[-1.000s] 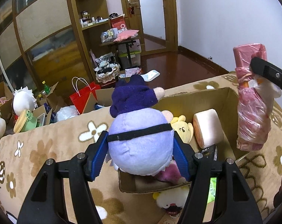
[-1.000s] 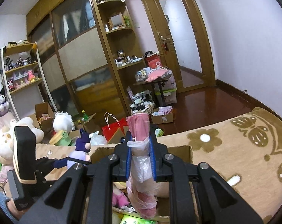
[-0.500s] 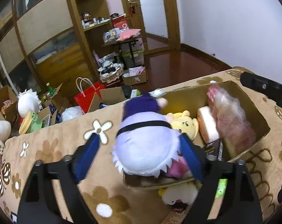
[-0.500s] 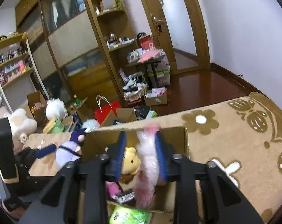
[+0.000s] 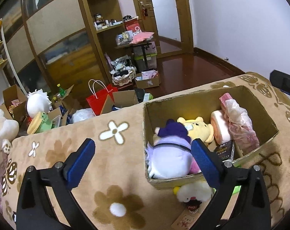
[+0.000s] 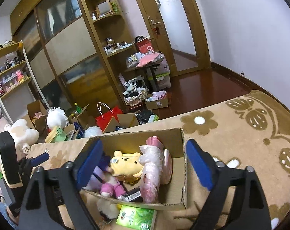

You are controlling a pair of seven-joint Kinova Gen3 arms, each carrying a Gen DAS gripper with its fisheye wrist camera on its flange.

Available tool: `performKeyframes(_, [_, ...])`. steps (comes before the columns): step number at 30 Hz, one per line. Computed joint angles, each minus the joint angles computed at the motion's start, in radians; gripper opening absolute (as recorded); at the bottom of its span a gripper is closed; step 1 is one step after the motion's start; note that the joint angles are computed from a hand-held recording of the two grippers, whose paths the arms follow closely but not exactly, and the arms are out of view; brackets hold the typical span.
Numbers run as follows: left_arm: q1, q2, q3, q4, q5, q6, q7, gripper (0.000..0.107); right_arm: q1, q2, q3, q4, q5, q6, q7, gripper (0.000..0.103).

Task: Organize soft objects
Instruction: 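Open both grippers to drop the penguin and pink roll into the box, then withdraw both open grippers from the box toward the rug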

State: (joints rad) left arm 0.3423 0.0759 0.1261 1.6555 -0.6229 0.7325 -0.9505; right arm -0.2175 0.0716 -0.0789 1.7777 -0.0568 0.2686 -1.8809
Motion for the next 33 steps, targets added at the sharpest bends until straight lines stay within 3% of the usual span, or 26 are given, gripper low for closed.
performKeyframes(2, [-0.003, -0.011, 0.0, -0.003, 0.013, 0.009, -0.004, 0.1, -0.008, -0.015, 0.002, 0.005, 0.015, 0.014, -0.017, 0.102])
performKeyframes(4, [-0.013, -0.028, 0.002, 0.0, 0.04, 0.015, -0.017, 0.1, -0.004, -0.028, -0.005, 0.011, 0.002, 0.02, -0.005, 0.103])
performKeyframes(13, [-0.077, -0.104, 0.017, -0.01, 0.198, 0.063, -0.131, 0.1, -0.03, -0.103, -0.036, 0.045, 0.161, 0.074, -0.148, 0.103])
performKeyframes(20, [-0.097, -0.155, 0.052, -0.006, 0.238, 0.131, -0.188, 0.1, -0.032, -0.151, -0.073, 0.064, 0.223, 0.124, -0.198, 0.103])
performKeyframes(26, [-0.107, -0.192, 0.092, 0.002, 0.211, 0.172, -0.159, 0.1, -0.035, -0.184, -0.1, 0.088, 0.248, 0.165, -0.233, 0.103])
performKeyframes(33, [-0.111, -0.185, 0.093, 0.001, 0.235, 0.201, -0.184, 0.1, -0.032, -0.198, -0.127, 0.109, 0.28, 0.19, -0.272, 0.103])
